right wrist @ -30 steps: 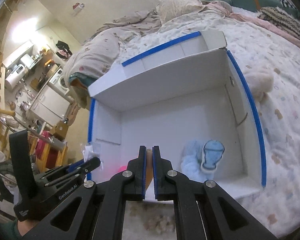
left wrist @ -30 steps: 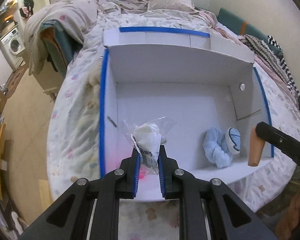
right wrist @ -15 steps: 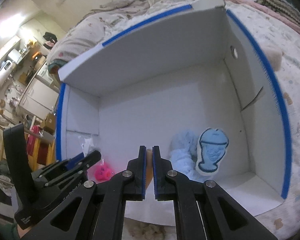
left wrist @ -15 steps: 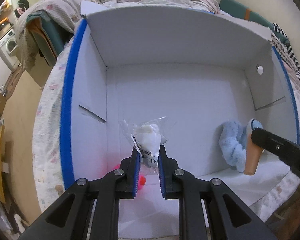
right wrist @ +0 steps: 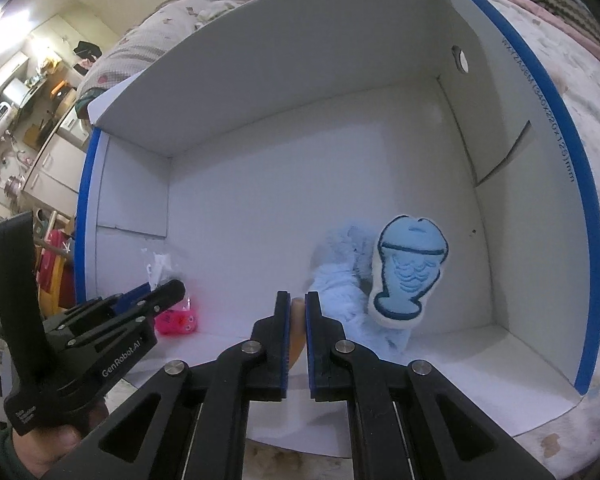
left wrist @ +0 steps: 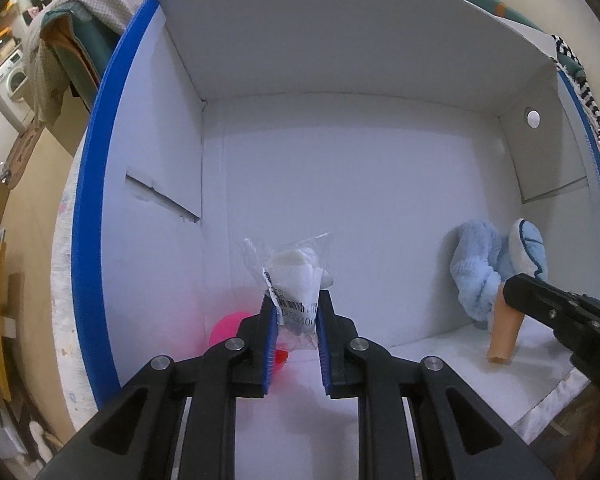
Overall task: Organize soft objects
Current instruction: 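Move both held items into the box and open both tools, then withdraw both tools and lower the left tool to the crumpled beige fabric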
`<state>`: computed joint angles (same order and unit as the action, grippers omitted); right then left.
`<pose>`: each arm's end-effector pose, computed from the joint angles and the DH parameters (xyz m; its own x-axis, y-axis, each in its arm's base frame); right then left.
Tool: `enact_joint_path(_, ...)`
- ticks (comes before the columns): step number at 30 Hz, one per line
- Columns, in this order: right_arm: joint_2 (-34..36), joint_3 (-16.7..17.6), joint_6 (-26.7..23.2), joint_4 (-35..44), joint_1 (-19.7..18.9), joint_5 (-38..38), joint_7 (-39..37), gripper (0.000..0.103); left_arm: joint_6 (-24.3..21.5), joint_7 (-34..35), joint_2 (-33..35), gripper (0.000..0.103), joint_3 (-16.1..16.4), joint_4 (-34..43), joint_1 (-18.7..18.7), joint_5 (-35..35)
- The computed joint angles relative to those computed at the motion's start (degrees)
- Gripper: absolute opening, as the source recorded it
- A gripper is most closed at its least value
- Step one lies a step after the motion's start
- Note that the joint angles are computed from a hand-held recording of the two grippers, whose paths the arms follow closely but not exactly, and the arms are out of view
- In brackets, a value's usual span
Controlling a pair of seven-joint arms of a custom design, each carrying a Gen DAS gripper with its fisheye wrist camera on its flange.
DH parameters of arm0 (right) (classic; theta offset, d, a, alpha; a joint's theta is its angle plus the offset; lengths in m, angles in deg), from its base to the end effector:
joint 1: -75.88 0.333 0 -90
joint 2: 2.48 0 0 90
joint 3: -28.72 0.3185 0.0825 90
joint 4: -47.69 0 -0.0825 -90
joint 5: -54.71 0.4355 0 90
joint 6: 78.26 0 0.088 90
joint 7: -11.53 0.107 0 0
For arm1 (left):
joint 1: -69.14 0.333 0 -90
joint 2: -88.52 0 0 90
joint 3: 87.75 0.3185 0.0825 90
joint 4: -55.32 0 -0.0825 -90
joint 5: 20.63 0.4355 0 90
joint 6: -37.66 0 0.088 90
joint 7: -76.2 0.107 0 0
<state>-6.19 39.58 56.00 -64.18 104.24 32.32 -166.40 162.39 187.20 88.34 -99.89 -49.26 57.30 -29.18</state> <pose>0.4887 0.3943 0.5419 -0.5366 -0.7436 -0.3989 -0.6549 0.6651 -0.3589 0.5857 -0.2669 0.5540 -0.6625 -0.7489 0.0115 -0.6987 0.6124 -0.3700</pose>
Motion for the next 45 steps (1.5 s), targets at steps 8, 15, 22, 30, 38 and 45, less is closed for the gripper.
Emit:
enact_joint_path(8, -0.9, 0.1, -0.2, -0.9, -0.1, -0.7, 1.6, 0.009, 0.4, -1.2, 1.9, 0.018, 0.1, 1.5, -0.4, 1.3)
enact_joint_path(15, -1.2, 0.3, -0.2, -0.8, 0.0, -1.9, 2.8, 0.019, 1.3, 0.2, 0.9, 0.023, 0.1, 0.9, -0.4, 0.4)
enact_joint_path(22, -1.5, 1.0, -4.4, 0.7, 0.0, -7.0, 6.3, 0.077, 2.1, 1.5, -0.2, 0.043, 0.2, 0.5, 0.0, -1.3)
enact_joint_path(30, -2.9, 1.7, -7.7, 0.8, 0.3, -11.4, 10.9, 0.100, 5.6, 3.7, -3.2, 0.060, 0.5, -1.9, 1.0, -3.8)
enact_joint_path(38, -2.8, 3.2, -12.5, 2.9, 1.3, -16.9, 14.8, 0.103, 6.5, 2.7, -6.4, 0.061, 1.1, -3.1, 2.5, -6.6)
enact_joint_path(45, -2.7, 3.7, -15.5, 3.8, 2.9, -16.0, 14.2, 0.103, 5.0, 4.1, -9.1, 0.062, 1.5, -4.3, 3.4, -7.7)
